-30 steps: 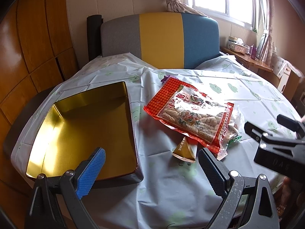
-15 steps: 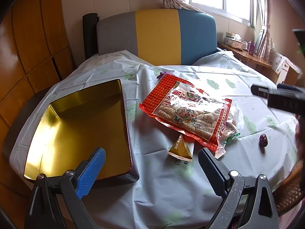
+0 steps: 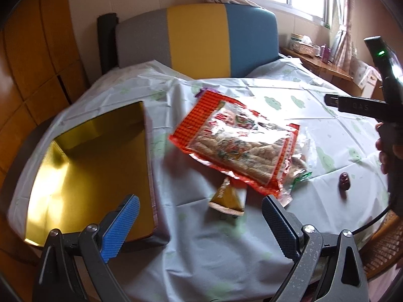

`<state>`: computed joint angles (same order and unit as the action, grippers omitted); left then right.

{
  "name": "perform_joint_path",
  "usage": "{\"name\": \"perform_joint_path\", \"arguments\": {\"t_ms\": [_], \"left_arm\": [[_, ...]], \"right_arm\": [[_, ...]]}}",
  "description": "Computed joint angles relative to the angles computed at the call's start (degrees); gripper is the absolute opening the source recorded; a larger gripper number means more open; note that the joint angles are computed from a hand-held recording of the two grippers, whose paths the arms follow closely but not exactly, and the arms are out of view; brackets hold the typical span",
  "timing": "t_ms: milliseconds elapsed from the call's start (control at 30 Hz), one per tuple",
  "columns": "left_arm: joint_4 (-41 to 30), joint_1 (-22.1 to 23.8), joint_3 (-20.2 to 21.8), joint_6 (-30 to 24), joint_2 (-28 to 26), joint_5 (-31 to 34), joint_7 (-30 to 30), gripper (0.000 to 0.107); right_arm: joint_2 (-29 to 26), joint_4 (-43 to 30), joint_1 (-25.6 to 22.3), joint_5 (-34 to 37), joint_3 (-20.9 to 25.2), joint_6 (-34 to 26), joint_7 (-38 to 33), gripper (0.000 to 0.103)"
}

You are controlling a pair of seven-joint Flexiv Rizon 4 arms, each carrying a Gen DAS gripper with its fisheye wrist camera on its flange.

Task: Organize snacks
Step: 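Reach the left gripper to the red-bordered snack bag and grasp it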

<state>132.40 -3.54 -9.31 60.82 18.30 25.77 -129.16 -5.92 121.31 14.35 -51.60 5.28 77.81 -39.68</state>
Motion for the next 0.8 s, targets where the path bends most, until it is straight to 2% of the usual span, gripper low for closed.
{"name": "perform_joint_path", "arguments": {"t_ms": [33,67,133,200,267,367,433,467,500,567,633,700,800], "left_arm": [[-0.1,-1.2,1.8,1.6,-1.5,-3.2,2.5,0.088],[0.0,-2.5,3.5,2.8,-2.9,-7.0,5.2,0.078],[0.3,-4.7,6.3,5.6,-5.6,-15.2,10.1,0.07],[1.0,-7.5,9.0,8.6,-8.5,-26.7,16.1,0.046],[1.5,-9.5,9.9,10.2,-10.8,-36.7,21.7,0.037],[0.4,-9.0,8.9,10.0,-13.6,-42.2,23.2,0.037],[-0.4,-8.2,8.2,9.3,-14.9,-42.3,21.2,0.038],[-0.7,-8.1,7.8,9.0,-15.6,-42.8,20.6,0.045],[-1.0,-7.8,7.7,8.4,-15.9,-41.9,19.4,0.059],[-1.2,-7.3,7.3,8.4,-16.2,-38.9,14.7,0.069],[-1.2,-7.1,7.2,8.4,-16.6,-37.8,12.1,0.072],[-1.1,-7.1,7.3,9.1,-17.5,-39.2,12.1,0.073],[-2.7,-6.4,7.5,9.3,-19.4,-35.3,8.2,0.074]], "right_arm": [[-0.3,-0.2,-0.1,2.4,0.5,0.1,-1.3,0.102],[-0.5,-0.3,0.0,3.8,0.7,0.2,-1.9,0.102],[-1.0,-0.7,0.3,7.1,1.3,-0.1,-3.6,0.102],[-1.2,-0.9,0.6,9.0,1.3,0.0,-4.5,0.102],[-1.1,-0.8,1.0,9.1,0.9,0.5,-4.5,0.102],[-1.1,-0.8,1.1,10.3,0.7,1.2,-5.0,0.102],[-1.2,-1.0,1.2,12.0,1.0,1.2,-5.9,0.102],[-1.3,-1.1,1.2,12.6,1.1,1.3,-6.3,0.102],[-1.3,-1.2,1.3,13.4,1.1,1.3,-6.9,0.102],[-1.4,-1.4,1.4,14.6,1.2,1.3,-7.8,0.102],[-1.5,-1.6,1.5,15.4,1.2,1.3,-8.6,0.102],[-1.7,-2.0,1.4,17.8,1.8,1.1,-10.6,0.102],[-1.9,-2.7,1.5,22.0,2.9,0.0,-14.2,0.102]]}}
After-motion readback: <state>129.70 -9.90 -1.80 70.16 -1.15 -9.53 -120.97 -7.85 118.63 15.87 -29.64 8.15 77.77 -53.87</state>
